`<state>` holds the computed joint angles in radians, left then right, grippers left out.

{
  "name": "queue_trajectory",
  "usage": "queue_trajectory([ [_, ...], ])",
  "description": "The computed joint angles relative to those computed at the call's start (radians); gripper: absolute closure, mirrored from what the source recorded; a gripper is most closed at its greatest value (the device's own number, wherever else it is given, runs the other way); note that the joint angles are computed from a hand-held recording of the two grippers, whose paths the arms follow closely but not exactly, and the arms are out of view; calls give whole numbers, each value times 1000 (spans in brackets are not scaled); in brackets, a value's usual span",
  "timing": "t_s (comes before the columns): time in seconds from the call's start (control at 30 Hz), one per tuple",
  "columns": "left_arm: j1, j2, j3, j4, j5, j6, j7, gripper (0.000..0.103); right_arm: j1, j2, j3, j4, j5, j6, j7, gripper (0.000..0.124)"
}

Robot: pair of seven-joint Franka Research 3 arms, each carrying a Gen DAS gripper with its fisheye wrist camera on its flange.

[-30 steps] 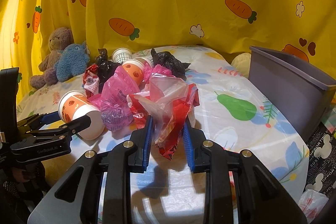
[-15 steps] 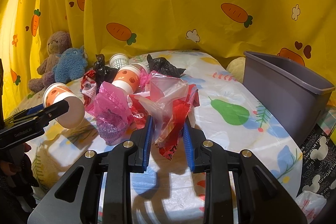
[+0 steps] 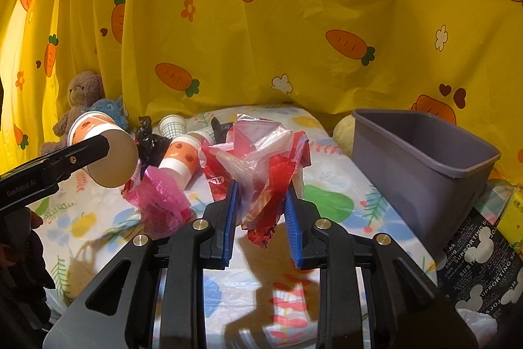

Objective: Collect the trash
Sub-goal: 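Carry both items to the grey bin and open both grippers to drop them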

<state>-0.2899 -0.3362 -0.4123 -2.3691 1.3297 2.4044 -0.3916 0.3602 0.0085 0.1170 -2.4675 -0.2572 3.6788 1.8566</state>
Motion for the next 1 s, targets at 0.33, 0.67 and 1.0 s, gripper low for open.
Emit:
queue_trajectory([
  [0.33,-45,358,54,433,203,108,96,16,-11,34,-19,93,510,32,-388,96],
  [0.67,-135,761,154,900,99,273,354,16,-41,132,-51,219,694,-40,-506,96],
  [1.0,-167,938,216,1091,-121,359,549,20,-49,189,-64,296,738,-118,-529,96],
])
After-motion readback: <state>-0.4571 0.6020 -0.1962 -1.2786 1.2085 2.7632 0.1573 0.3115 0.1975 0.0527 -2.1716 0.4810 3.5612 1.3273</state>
